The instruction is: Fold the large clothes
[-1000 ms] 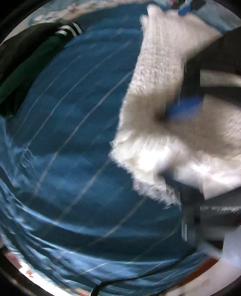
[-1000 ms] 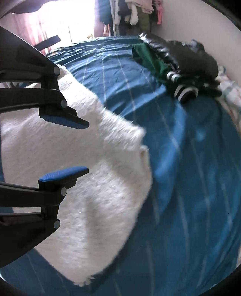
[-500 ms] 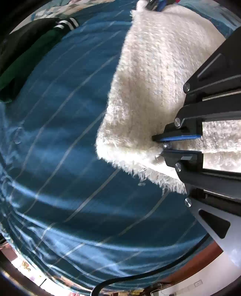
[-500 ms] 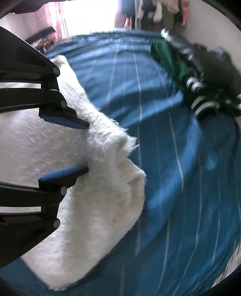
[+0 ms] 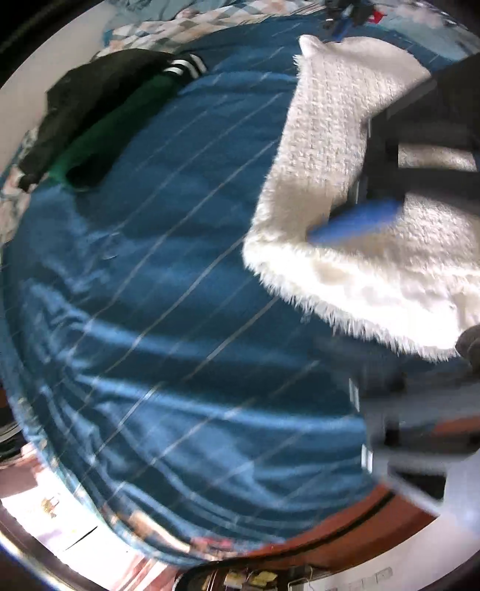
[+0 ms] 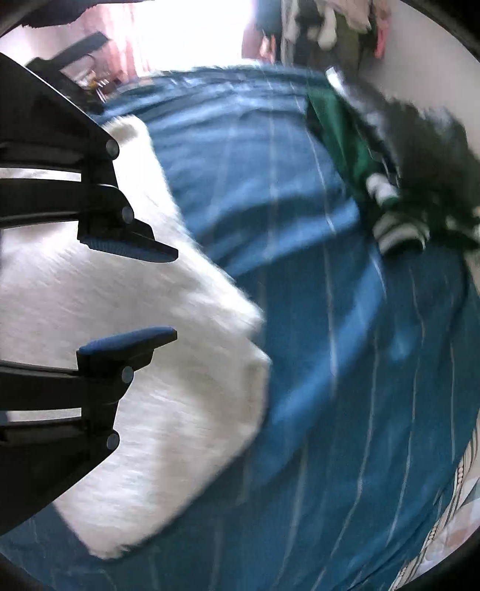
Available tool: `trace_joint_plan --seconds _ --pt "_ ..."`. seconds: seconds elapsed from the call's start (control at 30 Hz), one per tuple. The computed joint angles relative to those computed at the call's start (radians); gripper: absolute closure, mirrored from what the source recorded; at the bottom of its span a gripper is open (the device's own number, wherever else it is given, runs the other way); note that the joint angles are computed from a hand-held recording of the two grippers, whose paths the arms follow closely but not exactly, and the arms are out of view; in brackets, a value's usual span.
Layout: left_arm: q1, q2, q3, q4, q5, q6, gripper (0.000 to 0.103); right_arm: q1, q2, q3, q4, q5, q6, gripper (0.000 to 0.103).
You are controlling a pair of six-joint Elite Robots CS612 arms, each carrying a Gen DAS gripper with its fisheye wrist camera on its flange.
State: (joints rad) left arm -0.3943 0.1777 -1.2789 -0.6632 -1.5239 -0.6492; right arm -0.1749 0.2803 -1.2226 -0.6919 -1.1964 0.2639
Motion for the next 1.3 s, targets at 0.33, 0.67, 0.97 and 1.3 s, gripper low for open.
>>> trace_joint_plan --seconds 0.33,0.67,0.97,1.3 --pt "-0.08 0.055 -0.006 0.075 0.013 0.144 0.017 0.075 0.046 0.012 0.205 -0.153 -0.1 0.064" --pt "-0.071 0.137 -0.074 -0.022 -0.007 0.144 0.0 0.067 0.008 0.093 0.247 -0.122 -0.093 0.064" --pt "-0.065 0.084 0.006 -0.017 -0.007 0.119 0.0 0.028 0.057 -0.054 -0.05 -0.089 0.084 0.064" --pt "-0.142 -0.027 0.145 -0.148 0.005 0.197 0.0 -0.085 0.127 -0.222 -0.083 0.11 0.227 0.053"
